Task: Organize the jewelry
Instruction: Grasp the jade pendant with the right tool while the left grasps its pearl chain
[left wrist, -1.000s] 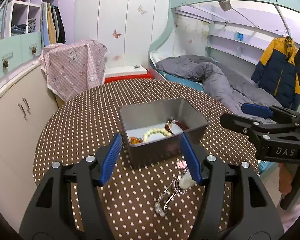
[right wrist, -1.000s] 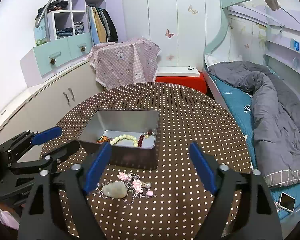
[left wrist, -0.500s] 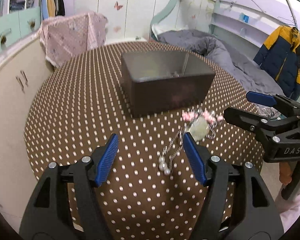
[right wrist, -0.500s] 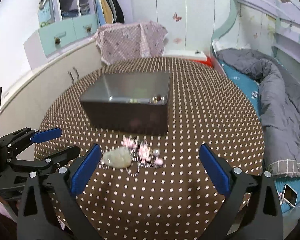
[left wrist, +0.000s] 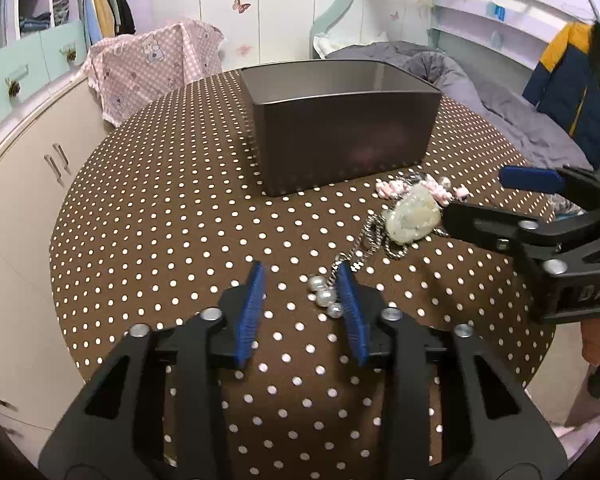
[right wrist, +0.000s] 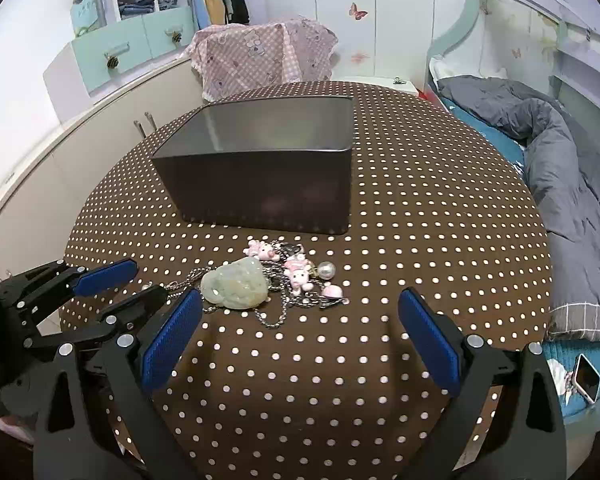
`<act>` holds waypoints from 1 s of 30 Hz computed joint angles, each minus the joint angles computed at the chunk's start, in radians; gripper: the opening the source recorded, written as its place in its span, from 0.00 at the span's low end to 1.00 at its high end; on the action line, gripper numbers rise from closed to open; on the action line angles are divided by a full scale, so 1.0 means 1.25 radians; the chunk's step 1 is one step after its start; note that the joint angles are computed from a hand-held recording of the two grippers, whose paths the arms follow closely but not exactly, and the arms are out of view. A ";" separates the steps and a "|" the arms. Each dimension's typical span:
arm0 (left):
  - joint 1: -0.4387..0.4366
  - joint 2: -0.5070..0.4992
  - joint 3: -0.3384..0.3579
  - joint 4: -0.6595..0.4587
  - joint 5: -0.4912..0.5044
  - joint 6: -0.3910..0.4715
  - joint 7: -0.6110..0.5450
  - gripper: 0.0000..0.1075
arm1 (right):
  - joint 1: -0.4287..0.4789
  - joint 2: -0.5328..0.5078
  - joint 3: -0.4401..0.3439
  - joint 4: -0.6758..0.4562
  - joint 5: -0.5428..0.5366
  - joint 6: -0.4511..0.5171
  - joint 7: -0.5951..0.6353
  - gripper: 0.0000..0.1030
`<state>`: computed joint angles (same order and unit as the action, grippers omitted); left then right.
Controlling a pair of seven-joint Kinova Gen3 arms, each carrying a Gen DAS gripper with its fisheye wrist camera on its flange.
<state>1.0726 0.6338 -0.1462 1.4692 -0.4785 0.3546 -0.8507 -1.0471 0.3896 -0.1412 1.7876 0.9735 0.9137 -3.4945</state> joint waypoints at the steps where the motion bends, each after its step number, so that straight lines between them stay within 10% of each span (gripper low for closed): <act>1: 0.004 0.000 -0.004 0.000 -0.004 0.001 0.001 0.28 | 0.001 0.005 -0.001 -0.008 -0.001 0.002 0.008 0.92; 8: 0.010 -0.014 -0.014 0.034 -0.004 -0.029 0.015 0.14 | -0.015 0.048 0.012 -0.049 0.007 0.010 0.062 0.91; 30: -0.055 -0.026 0.016 0.039 0.093 -0.048 -0.041 0.11 | -0.036 0.068 0.042 -0.066 -0.034 0.017 0.113 0.27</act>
<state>1.0039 0.6007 -0.1266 1.5177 -0.3623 0.2946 -0.9022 -1.0925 0.4745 -0.0882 1.7053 0.9315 0.9345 -3.3534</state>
